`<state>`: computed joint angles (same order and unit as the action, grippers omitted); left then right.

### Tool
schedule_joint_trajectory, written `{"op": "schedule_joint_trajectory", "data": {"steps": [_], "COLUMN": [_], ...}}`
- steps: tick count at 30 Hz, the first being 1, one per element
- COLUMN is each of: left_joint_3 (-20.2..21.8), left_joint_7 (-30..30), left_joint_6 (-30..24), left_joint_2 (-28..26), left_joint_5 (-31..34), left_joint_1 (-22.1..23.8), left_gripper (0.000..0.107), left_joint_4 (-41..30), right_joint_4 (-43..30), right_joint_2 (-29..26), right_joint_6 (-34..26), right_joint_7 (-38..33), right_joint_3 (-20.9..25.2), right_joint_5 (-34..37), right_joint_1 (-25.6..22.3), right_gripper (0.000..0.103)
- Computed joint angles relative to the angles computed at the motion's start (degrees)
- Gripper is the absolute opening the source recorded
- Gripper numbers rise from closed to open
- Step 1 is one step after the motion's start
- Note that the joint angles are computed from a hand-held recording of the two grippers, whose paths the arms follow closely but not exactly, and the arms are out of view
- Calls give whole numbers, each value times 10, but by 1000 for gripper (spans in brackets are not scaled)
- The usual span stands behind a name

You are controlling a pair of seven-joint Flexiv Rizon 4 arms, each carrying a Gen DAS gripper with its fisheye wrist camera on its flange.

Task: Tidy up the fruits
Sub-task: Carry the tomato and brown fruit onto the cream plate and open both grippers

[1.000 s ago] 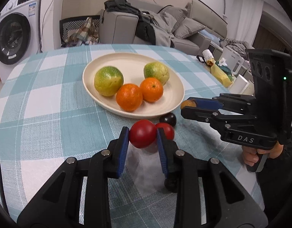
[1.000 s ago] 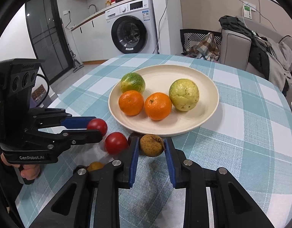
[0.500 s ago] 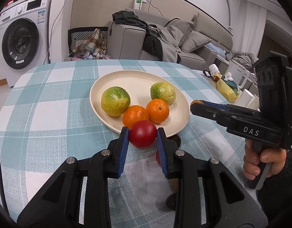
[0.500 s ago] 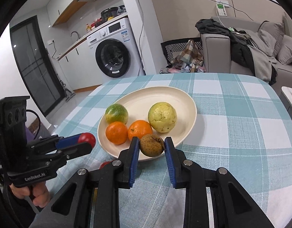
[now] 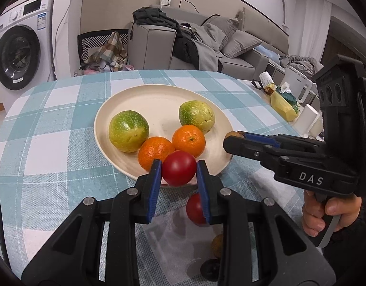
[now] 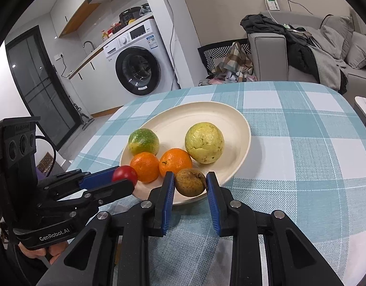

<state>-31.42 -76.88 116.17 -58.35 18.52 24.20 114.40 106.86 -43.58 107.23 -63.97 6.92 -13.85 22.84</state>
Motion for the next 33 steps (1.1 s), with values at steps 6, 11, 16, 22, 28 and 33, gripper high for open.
{"op": "schedule_joint_trajectory", "data": {"steps": [6,11,16,22,28,33], "left_joint_3": [13,11,18,53,75,75], "left_joint_7": [15,27,34,30,27,24], "left_joint_6": [-15,-23,-17,0,10,8], "left_joint_2": [3,4,4,14,18,19], "left_joint_5": [-12,-20,-26,-41,-42,-36], "left_joint_1": [-23,-30,-40,-70,-87,-82], "left_gripper": [26,26,26,27,27,27], "left_joint_4": [-15,-23,-30,-35,-37,-34], "right_joint_4": [-13,-20,-28,-27,-17,-10], "right_joint_2": [-8,-11,-15,-14,-7,-2], "right_joint_6": [-14,-22,-28,-26,-13,-6], "right_joint_7": [7,13,18,20,18,7], "right_joint_3": [18,21,14,5,-33,-59], "right_joint_5": [-8,-10,-7,-3,14,27], "right_joint_1": [-17,-19,-11,-3,30,54], "right_gripper": [28,28,28,28,38,47]}}
